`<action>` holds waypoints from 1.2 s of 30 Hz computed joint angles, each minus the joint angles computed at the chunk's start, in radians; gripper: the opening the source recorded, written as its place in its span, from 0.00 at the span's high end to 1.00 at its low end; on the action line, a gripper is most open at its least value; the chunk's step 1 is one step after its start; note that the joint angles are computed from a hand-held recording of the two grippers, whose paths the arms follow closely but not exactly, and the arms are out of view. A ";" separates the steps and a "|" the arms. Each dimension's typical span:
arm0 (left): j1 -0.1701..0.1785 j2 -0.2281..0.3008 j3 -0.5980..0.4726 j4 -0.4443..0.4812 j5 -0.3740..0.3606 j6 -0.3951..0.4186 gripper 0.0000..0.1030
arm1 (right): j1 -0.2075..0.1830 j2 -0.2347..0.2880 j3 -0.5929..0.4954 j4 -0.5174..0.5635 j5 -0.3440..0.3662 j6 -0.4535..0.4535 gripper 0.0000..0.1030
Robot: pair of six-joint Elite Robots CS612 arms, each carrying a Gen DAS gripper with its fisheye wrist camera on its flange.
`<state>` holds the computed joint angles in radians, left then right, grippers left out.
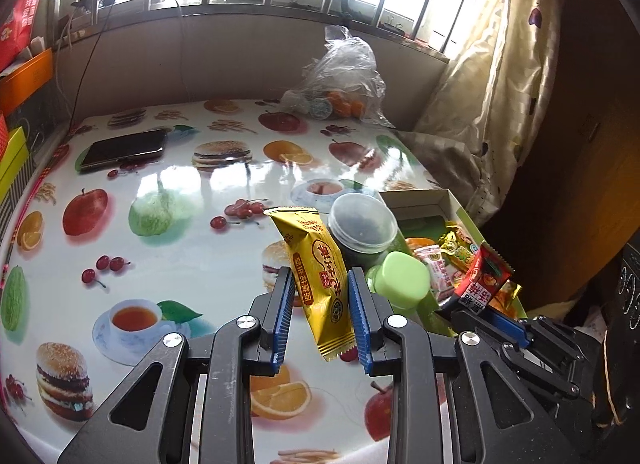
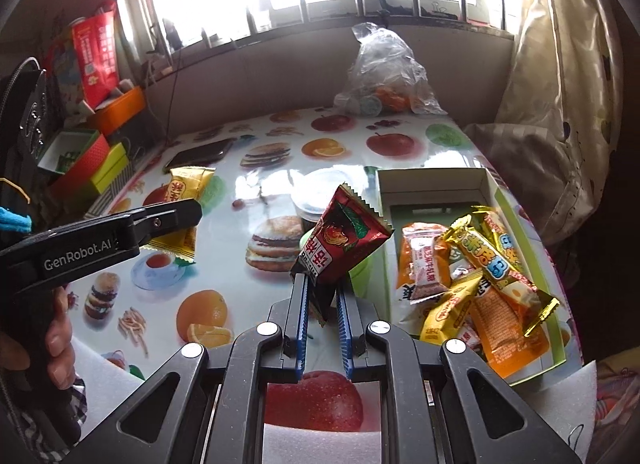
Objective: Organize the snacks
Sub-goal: 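Carry the red packet and yellow packet over the green box with both tools, then lower both packets into the box and open both tools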
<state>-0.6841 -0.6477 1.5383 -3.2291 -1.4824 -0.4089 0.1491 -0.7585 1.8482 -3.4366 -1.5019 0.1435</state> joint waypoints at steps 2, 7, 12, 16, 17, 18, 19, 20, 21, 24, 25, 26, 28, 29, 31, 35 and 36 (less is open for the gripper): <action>-0.005 0.005 -0.013 0.005 -0.015 0.016 0.72 | -0.008 -0.006 0.012 -0.007 -0.014 0.006 0.87; -0.017 0.023 -0.056 0.034 -0.051 0.043 0.72 | -0.031 -0.014 0.035 -0.017 -0.029 0.029 0.87; -0.025 0.046 -0.099 0.060 -0.109 0.065 0.72 | -0.053 -0.018 0.054 -0.011 -0.044 0.048 0.87; -0.031 0.064 -0.134 0.092 -0.142 0.072 0.72 | -0.068 -0.017 0.064 -0.002 -0.052 0.061 0.87; -0.032 0.068 -0.141 0.097 -0.150 0.074 0.72 | -0.072 -0.016 0.066 0.000 -0.051 0.064 0.87; -0.033 0.072 -0.148 0.104 -0.152 0.076 0.72 | -0.075 -0.015 0.067 0.002 -0.050 0.068 0.87; -0.035 0.075 -0.154 0.109 -0.153 0.079 0.72 | -0.078 -0.014 0.068 0.004 -0.049 0.069 0.87; -0.035 0.079 -0.161 0.115 -0.156 0.081 0.72 | -0.080 -0.014 0.069 0.005 -0.049 0.070 0.87; -0.036 0.082 -0.167 0.124 -0.158 0.081 0.72 | -0.082 -0.012 0.069 0.006 -0.049 0.071 0.87; -0.039 0.091 -0.186 0.147 -0.164 0.089 0.72 | -0.086 -0.011 0.069 0.014 -0.042 0.071 0.87; -0.039 0.095 -0.194 0.156 -0.171 0.089 0.72 | -0.088 -0.009 0.068 0.017 -0.040 0.070 0.87; -0.039 0.101 -0.204 0.164 -0.178 0.091 0.72 | -0.088 -0.009 0.067 0.023 -0.038 0.069 0.87; -0.042 0.108 -0.218 0.180 -0.179 0.093 0.72 | -0.090 -0.007 0.067 0.031 -0.038 0.067 0.87; -0.043 0.112 -0.224 0.185 -0.180 0.099 0.72 | -0.092 -0.006 0.067 0.035 -0.036 0.069 0.87; -0.046 0.119 -0.238 0.206 -0.182 0.102 0.72 | -0.094 -0.006 0.066 0.049 -0.032 0.070 0.87; -0.054 0.131 -0.258 0.230 -0.173 0.116 0.72 | -0.099 -0.002 0.063 0.069 -0.030 0.067 0.87; -0.055 0.134 -0.262 0.233 -0.175 0.122 0.72 | -0.100 0.000 0.063 0.072 -0.033 0.067 0.87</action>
